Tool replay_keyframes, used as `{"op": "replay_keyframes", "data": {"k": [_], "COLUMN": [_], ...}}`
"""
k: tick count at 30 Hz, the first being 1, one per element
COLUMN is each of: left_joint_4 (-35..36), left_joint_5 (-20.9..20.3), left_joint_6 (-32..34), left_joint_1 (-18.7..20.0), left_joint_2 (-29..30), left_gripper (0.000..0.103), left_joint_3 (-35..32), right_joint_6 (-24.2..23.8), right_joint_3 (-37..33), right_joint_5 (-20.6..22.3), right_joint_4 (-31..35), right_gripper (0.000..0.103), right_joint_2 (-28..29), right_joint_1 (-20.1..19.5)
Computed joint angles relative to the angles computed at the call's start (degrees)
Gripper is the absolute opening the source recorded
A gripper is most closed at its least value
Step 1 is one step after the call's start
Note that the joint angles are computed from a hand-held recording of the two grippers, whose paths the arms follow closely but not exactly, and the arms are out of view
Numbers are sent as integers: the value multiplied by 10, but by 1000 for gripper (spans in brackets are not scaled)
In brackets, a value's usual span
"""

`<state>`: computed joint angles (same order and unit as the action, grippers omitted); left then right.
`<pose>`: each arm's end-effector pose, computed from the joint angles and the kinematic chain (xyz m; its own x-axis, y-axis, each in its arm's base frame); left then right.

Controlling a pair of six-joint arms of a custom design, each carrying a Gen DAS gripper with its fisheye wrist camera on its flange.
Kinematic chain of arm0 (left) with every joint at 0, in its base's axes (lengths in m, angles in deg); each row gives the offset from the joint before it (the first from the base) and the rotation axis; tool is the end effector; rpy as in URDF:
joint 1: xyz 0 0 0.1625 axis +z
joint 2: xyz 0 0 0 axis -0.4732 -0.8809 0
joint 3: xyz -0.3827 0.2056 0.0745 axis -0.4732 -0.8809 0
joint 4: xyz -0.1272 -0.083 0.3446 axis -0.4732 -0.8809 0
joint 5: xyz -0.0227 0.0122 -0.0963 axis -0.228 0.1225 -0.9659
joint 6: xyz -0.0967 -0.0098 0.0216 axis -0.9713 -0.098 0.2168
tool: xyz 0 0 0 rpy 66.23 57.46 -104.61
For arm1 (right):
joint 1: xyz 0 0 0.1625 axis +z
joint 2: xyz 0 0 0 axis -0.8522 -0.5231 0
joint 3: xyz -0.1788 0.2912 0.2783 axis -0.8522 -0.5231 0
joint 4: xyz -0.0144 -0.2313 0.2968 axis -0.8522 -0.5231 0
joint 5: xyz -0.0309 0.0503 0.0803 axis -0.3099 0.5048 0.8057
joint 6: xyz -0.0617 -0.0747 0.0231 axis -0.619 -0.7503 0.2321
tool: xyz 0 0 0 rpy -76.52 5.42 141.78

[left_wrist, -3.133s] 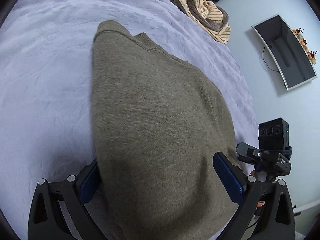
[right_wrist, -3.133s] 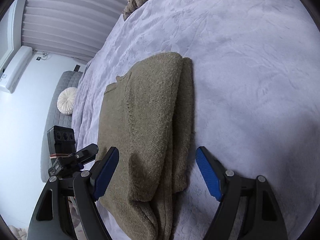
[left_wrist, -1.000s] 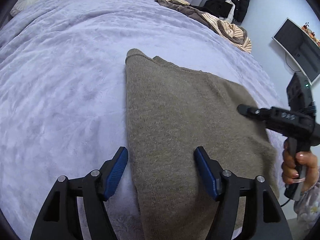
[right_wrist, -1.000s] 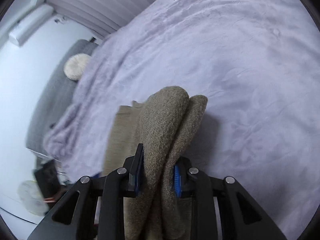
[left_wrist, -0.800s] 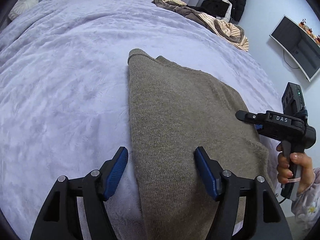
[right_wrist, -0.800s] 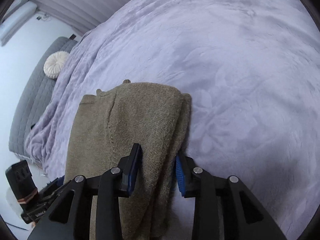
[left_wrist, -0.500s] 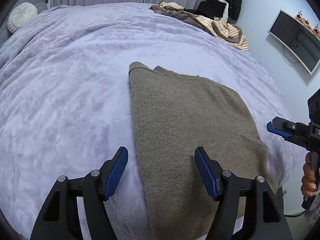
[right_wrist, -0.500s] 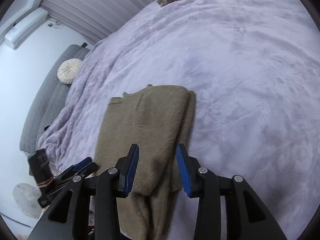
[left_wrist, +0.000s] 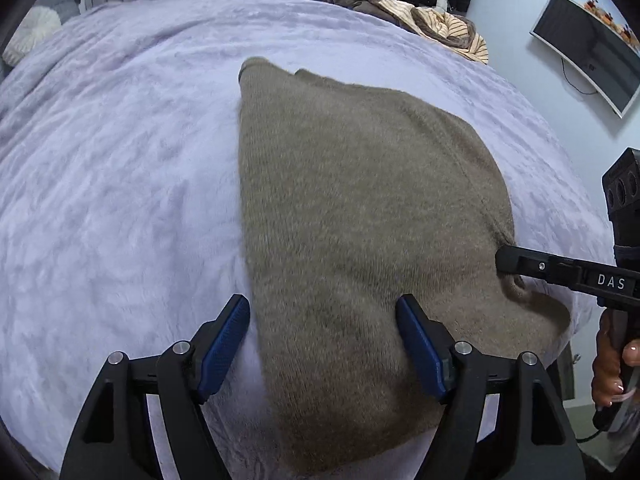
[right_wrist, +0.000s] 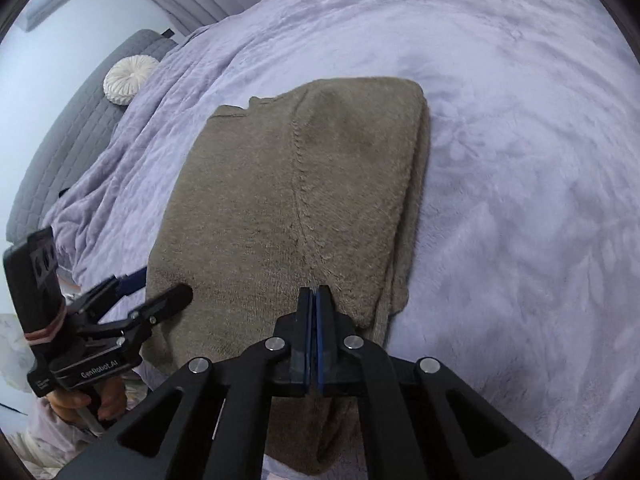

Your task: Fold small clothes

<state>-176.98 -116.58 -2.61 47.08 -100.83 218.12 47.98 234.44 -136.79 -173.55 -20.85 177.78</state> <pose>-0.1220 -0.2355 0.2433 -0.8282 0.2535 -0.4999 0.4132 0.8788 -0.2389 0.2440 -0.2441 0.1270 -0.9550 -0.0623 0.2899 -0.1671 0.9207 -0.3527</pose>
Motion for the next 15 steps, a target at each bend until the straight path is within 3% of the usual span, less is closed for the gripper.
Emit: {"op": "replay_keyframes", "data": {"k": [4, 13, 15], "left_joint_4": [35, 139, 152], "left_joint_5": [0, -12, -15], "left_joint_6": [-38, -94, -107], "left_joint_1": [-30, -88, -94], "left_joint_2": [-36, -90, -98], "left_gripper": [77, 77, 77], "left_joint_3": [9, -4, -9], "right_joint_6": [-4, 6, 18], "right_joint_3": [9, -10, -1], "right_joint_5": [-19, -94, -102], "right_joint_4": [-15, 119, 120], "right_gripper": [0, 4, 4], "right_joint_2": [6, -18, -23], "right_joint_1": [20, 128, 137]}}
